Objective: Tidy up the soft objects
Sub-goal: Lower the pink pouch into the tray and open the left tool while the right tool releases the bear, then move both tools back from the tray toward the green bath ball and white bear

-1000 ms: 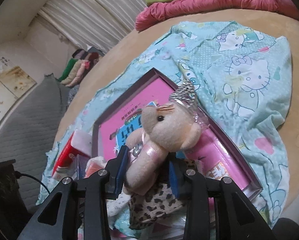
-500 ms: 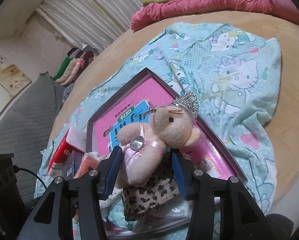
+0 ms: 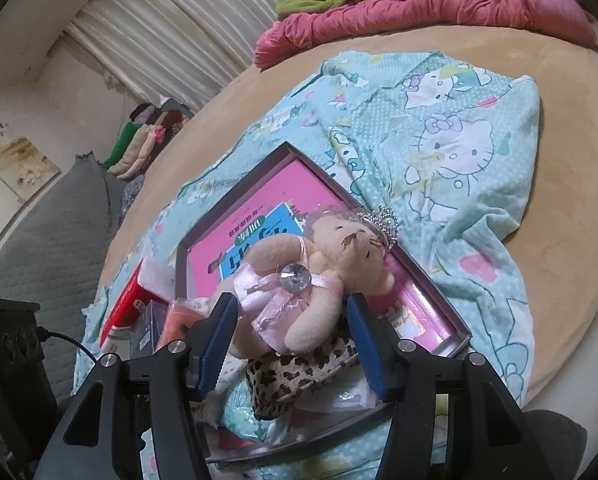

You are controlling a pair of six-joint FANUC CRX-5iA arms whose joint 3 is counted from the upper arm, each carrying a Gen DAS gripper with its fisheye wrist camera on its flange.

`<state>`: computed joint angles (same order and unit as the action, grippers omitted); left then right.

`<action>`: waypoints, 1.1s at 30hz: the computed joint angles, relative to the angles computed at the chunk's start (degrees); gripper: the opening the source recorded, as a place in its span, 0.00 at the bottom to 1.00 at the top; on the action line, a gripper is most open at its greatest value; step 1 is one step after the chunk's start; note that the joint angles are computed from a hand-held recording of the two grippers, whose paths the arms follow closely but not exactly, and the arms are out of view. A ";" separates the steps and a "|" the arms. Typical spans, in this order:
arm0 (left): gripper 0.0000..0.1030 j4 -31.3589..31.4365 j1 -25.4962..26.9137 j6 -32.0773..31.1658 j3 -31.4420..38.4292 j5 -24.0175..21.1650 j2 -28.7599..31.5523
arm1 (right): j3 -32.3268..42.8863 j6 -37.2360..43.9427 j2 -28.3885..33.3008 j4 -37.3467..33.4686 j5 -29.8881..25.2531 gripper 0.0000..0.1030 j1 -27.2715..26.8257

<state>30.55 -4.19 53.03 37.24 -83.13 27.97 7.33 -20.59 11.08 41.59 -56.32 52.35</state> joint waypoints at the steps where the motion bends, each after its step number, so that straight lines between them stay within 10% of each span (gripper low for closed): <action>1: 0.30 0.03 0.00 0.05 0.17 -0.08 0.08 | 0.04 -0.18 0.00 0.12 -0.03 0.57 0.07; 33: 0.59 3.50 4.02 -0.52 -4.15 4.09 -4.08 | 10.09 9.06 5.69 9.54 -11.23 0.73 4.57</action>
<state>34.05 -0.17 52.51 33.09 -79.04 23.89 17.43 -11.53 16.76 51.14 -67.56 56.92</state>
